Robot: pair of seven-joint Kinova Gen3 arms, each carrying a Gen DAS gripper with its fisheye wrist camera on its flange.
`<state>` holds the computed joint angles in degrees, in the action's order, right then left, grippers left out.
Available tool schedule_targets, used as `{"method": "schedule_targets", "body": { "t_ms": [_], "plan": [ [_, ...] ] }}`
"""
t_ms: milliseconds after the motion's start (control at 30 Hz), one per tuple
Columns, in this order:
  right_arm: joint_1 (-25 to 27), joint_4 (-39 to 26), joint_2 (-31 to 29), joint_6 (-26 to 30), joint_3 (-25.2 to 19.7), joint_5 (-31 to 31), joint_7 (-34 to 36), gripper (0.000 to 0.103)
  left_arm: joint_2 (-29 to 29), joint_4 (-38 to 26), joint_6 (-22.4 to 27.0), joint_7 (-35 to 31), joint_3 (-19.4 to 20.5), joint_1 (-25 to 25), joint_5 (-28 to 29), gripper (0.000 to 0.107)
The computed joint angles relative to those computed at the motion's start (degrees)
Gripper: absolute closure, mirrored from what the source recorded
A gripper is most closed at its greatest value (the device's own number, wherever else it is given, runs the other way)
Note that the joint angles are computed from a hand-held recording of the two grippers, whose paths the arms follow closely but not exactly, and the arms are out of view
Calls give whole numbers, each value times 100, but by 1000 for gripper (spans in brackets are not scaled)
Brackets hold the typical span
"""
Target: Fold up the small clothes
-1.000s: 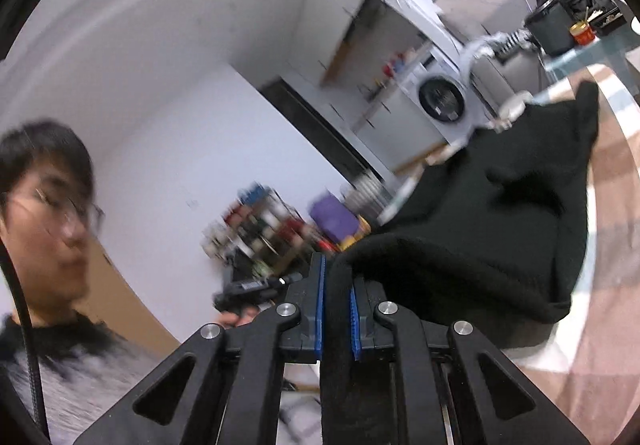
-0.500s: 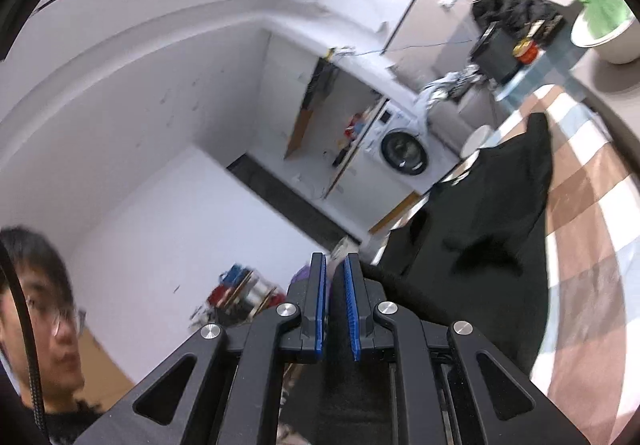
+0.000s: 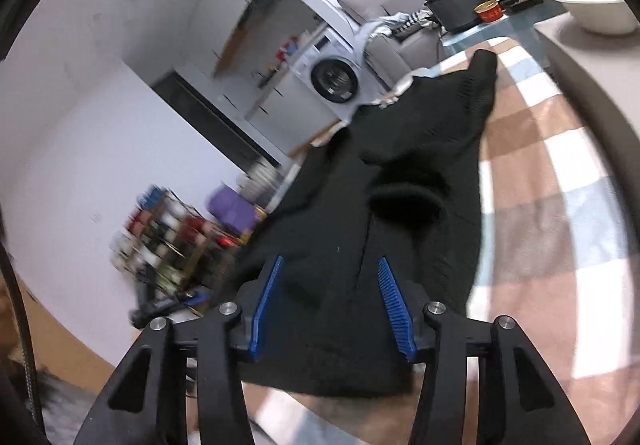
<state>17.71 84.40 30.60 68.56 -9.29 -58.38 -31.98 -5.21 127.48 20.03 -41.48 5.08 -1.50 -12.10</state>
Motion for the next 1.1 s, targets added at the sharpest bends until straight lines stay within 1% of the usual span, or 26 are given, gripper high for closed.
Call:
{"method": "schedule_targets", "body": {
  "t_ms": [33,100,133,167,200,233,300,333,400,500,600,633,667,700,733,767,833,867,900,967,1033,1067,1100],
  "plan": [
    [-88,41,-104,-151,80,163,-42,45,12,10,106,112,88,6,-88,57],
    [-239,149,-323,-500,180,550,-155,43,37,53,232,457,253,36,-325,57],
    [-313,168,-409,-611,231,783,-274,42,45,88,262,685,267,117,-504,57],
    [-471,189,-495,-703,387,1016,-370,42,56,112,324,918,374,122,-684,57],
    [-556,180,-522,-804,438,1212,-456,39,103,99,414,1151,459,164,-873,57],
    [-535,210,-534,-897,389,1340,-485,38,149,103,465,1384,566,165,-1082,57],
    [-615,228,-560,-1039,416,1660,-594,37,192,88,574,1757,592,301,-1442,56],
    [-617,211,-544,-1017,407,1769,-641,35,190,92,576,1823,510,407,-1498,55],
    [-552,105,-417,-885,334,1819,-675,35,179,112,514,1827,401,499,-1470,54],
    [-422,-261,-11,-393,170,1686,-738,35,165,111,508,1757,316,573,-1411,53],
    [-375,-335,134,-307,32,1512,-741,35,133,116,519,1620,255,594,-1282,53],
    [-414,-273,118,-381,31,1450,-726,38,126,118,513,1587,245,592,-1245,53],
    [-541,-147,57,-549,136,1330,-642,47,127,107,525,1565,243,588,-1217,53],
    [-651,-43,-3,-657,253,1211,-587,72,113,111,518,1505,222,582,-1170,53],
    [-733,2,-25,-715,325,1165,-624,82,106,111,509,1504,227,572,-1157,53],
    [-709,19,-10,-679,313,1025,-667,84,96,106,509,1483,226,566,-1120,53],
    [-418,75,2,-518,76,605,-595,88,53,116,452,1406,207,549,-1023,53],
    [-156,89,13,-442,-180,372,-592,88,23,107,426,1312,194,550,-936,53],
    [0,155,23,-442,-339,140,-497,88,-6,93,435,1297,223,540,-915,53],
    [488,226,85,-401,-870,-326,-485,89,-52,53,423,1248,287,531,-886,53],
    [691,331,112,-395,-1111,-738,-434,89,-64,-23,473,1154,354,547,-864,53],
    [826,394,143,-405,-1300,-971,-338,89,-71,-57,522,1075,375,569,-844,53],
    [854,459,127,-446,-1393,-1131,-300,89,-69,-65,535,1053,385,565,-839,52]
  ]
}}
